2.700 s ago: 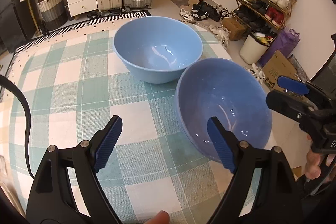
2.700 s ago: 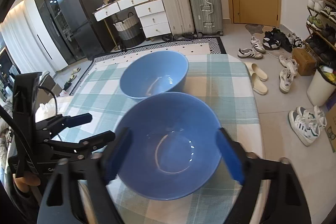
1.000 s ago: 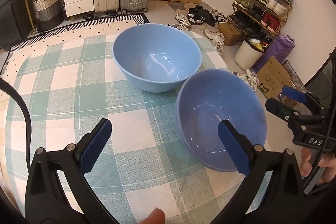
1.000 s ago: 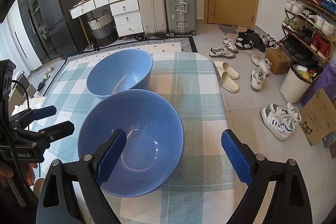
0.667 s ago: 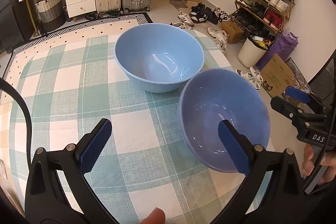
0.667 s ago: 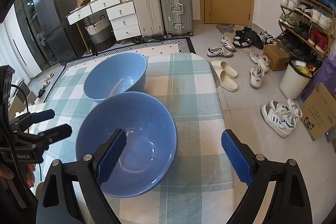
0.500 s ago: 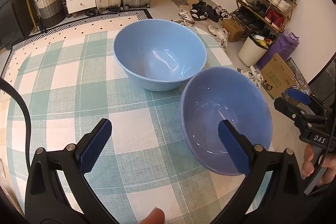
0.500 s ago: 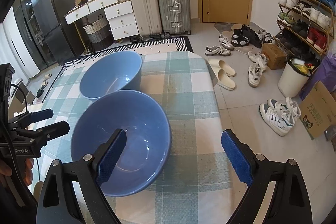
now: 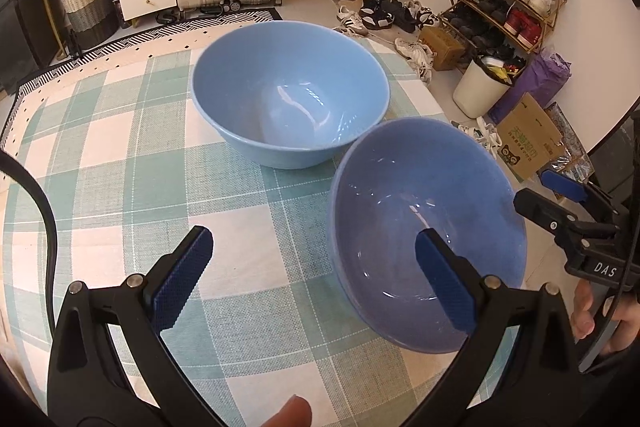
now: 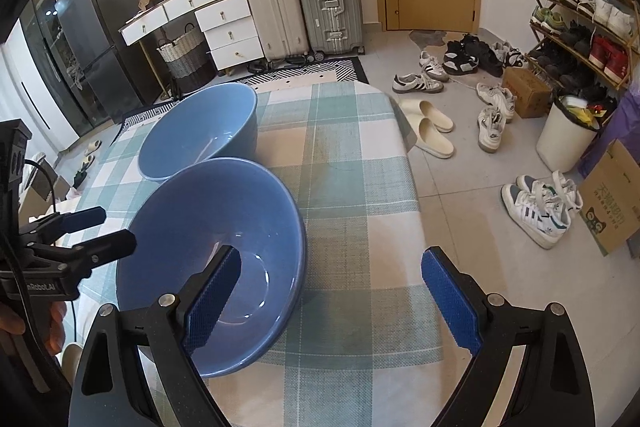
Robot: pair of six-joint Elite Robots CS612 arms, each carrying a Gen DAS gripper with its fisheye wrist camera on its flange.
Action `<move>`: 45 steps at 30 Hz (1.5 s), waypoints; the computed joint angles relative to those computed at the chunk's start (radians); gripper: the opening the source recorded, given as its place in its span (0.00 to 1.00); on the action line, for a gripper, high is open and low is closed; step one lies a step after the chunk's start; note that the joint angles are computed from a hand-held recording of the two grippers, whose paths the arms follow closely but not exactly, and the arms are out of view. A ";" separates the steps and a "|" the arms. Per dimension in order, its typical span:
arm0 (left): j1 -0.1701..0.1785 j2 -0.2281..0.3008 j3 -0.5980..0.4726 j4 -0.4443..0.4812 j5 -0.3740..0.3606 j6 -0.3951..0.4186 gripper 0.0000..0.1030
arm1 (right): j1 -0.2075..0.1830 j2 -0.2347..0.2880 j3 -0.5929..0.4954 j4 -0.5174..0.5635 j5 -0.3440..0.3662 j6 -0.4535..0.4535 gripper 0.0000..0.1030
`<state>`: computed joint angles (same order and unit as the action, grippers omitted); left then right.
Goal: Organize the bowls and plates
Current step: 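Move both grippers to the rim of the nested blue bowls, then close the right gripper on the nested bowls' rim while the left gripper grips its rim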
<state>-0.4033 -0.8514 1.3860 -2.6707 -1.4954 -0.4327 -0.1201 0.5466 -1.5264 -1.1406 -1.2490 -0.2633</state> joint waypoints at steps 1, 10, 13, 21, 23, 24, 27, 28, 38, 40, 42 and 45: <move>-0.001 0.003 -0.003 0.003 0.000 0.003 0.98 | 0.000 0.000 0.003 0.001 0.004 -0.001 0.91; -0.007 0.022 -0.022 0.030 0.011 0.010 0.98 | 0.003 -0.002 0.017 0.020 0.036 -0.014 0.91; -0.007 0.027 -0.026 0.034 0.019 0.007 0.97 | 0.005 -0.003 0.019 0.028 0.037 -0.020 0.91; -0.004 0.043 -0.045 0.057 0.010 0.011 0.96 | 0.009 -0.005 0.025 0.043 0.037 -0.035 0.91; -0.005 0.048 -0.052 0.067 0.015 0.013 0.94 | 0.009 -0.006 0.025 0.049 0.037 -0.036 0.91; -0.006 0.051 -0.055 0.071 0.019 0.012 0.94 | 0.008 -0.006 0.025 0.051 0.038 -0.037 0.91; -0.005 0.057 -0.062 0.077 0.015 0.009 0.91 | 0.010 -0.006 0.028 0.061 0.044 -0.045 0.91; -0.004 0.060 -0.065 0.079 0.013 0.010 0.90 | 0.011 -0.006 0.029 0.063 0.044 -0.049 0.91; -0.001 0.091 -0.102 0.109 -0.002 0.017 0.75 | 0.020 -0.004 0.043 0.084 0.042 -0.059 0.80; 0.001 0.097 -0.110 0.111 -0.003 0.016 0.74 | 0.020 -0.005 0.048 0.093 0.043 -0.062 0.76; 0.001 0.104 -0.119 0.116 -0.007 0.017 0.71 | 0.020 -0.004 0.048 0.097 0.046 -0.065 0.72; 0.002 0.110 -0.128 0.125 -0.005 0.012 0.65 | 0.021 -0.002 0.047 0.099 0.047 -0.073 0.65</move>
<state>-0.4014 -0.7412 1.2580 -2.5460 -1.5001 -0.4203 -0.0988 0.5445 -1.4795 -1.0420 -1.2015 -0.3361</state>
